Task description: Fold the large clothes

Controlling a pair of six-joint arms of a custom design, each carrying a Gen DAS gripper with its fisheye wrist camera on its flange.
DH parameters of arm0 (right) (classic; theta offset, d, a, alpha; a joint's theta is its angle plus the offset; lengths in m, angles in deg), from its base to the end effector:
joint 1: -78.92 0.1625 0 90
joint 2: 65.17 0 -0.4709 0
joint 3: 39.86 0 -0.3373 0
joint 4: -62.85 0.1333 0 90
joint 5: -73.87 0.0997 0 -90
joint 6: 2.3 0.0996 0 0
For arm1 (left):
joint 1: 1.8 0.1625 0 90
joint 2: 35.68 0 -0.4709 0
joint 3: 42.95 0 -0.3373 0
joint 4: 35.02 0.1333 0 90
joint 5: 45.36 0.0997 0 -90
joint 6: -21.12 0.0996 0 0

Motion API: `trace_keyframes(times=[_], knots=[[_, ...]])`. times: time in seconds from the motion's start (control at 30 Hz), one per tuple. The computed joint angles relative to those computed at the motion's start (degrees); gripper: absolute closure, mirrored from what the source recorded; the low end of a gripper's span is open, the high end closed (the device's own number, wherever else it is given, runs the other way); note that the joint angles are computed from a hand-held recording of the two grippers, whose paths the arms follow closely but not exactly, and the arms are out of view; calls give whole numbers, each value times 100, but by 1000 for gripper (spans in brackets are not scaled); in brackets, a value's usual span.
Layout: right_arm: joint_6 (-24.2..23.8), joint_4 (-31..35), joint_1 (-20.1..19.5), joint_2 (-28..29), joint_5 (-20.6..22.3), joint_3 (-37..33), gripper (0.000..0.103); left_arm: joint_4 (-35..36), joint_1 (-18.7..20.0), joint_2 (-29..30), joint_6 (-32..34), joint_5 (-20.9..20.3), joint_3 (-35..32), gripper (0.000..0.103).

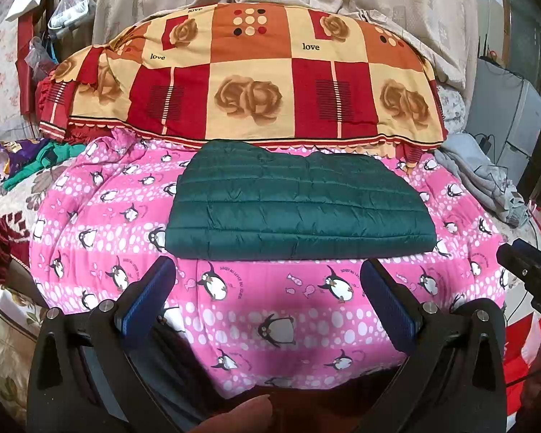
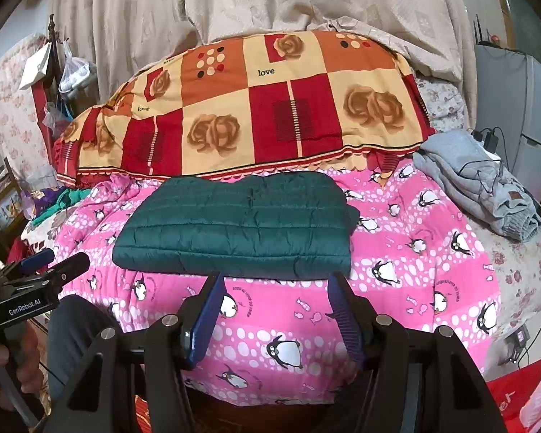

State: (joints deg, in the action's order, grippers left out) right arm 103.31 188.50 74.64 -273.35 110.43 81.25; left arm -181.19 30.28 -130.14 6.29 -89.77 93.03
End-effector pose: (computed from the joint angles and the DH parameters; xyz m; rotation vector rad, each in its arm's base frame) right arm 0.3966 -0.2436 0.1620 0.1379 -2.1451 1.1457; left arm -0.1710 -0.3485 0.3662 0.7934 2.3777 -0.8829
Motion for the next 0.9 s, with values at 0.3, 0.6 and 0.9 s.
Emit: trace_keyframes(times=[0.3, 0.6, 0.9], knots=[[-66, 76, 14, -16, -6, -29, 46, 2, -4, -2, 1, 13, 4, 0], [-116, 158, -1, -43, -25, -62, 46, 11, -3, -9, -1, 17, -2, 0], [-167, 223, -16, -47, -66, -90, 46, 17, 8, -13, 12, 4, -6, 0]])
